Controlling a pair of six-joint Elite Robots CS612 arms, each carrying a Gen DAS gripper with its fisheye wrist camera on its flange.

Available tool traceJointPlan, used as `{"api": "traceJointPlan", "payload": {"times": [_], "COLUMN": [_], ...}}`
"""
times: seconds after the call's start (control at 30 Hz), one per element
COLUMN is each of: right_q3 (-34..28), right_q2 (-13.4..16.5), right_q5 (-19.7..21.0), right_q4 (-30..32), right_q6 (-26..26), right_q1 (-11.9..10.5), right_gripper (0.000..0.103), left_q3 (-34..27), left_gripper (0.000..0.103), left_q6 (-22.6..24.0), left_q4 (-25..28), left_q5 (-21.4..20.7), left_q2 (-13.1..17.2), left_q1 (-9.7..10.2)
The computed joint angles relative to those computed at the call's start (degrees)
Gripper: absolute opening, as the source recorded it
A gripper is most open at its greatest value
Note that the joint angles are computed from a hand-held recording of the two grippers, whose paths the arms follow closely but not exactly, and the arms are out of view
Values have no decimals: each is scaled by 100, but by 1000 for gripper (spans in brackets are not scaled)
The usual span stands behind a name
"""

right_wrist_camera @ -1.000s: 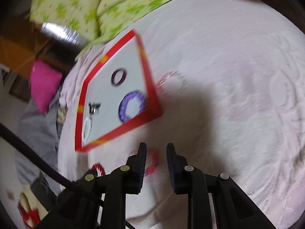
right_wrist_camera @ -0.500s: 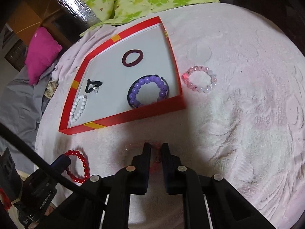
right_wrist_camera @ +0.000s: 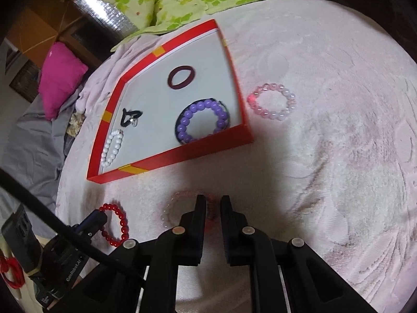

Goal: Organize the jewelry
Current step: 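Lift the red bracelet with the left tool while the right tool grasps a pink-and-white bracelet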

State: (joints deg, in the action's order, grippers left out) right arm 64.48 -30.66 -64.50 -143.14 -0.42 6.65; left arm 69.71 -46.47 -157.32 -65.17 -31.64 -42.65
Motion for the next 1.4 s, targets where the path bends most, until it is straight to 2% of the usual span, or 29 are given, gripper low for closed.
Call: {"api": "traceJointPlan", "payload": {"times": [0.1, 0.17, 0.33, 0.4, 0.5, 0.63, 0.87, 1.07, 1.13, 1.23, 1.4], "right_q3": [-64, -16, -2, -108, -322, -716, -1205, -1299, -1274, -1159, -887], "right_q2": [1, -24, -6, 62, 195, 419, 722, 784, 772, 714, 563], "right_q5": [207, 175, -168, -471, -667, -1055, -1386, -1614, -1632, -1404, -1291], "right_q4": [238, 68, -460, -608, -727, -707, -544, -631, -668, -826, -1257], "right_q6": [82, 169, 761, 990, 1269, 1388, 1755, 1491, 1431, 1552, 1557], "right_q1": [-73, -108, -215, -214, -197, -105, -23, 31, 37, -6, -30], "right_gripper": [17, 19, 20, 20, 20, 20, 20, 18, 8, 8, 8], "left_q3": [60, 116, 241, 255, 269, 248, 274, 268, 258, 262, 310], "left_gripper": [10, 10, 10, 10, 10, 10, 10, 10, 10, 10, 10], "left_q6": [32, 26, 33, 54, 76, 165, 179, 190, 216, 240, 181], "left_q4": [-213, -317, -538, -585, -610, -585, -542, -557, -594, -669, -759], "left_q5": [125, 171, 210, 196, 180, 139, 83, 61, 70, 95, 159], "left_q2": [-31, -66, -142, -155, -160, -149, -160, -156, -150, -149, -173], "left_q1": [-12, -20, -46, -50, -64, -79, -76, -74, -79, -85, -77]}}
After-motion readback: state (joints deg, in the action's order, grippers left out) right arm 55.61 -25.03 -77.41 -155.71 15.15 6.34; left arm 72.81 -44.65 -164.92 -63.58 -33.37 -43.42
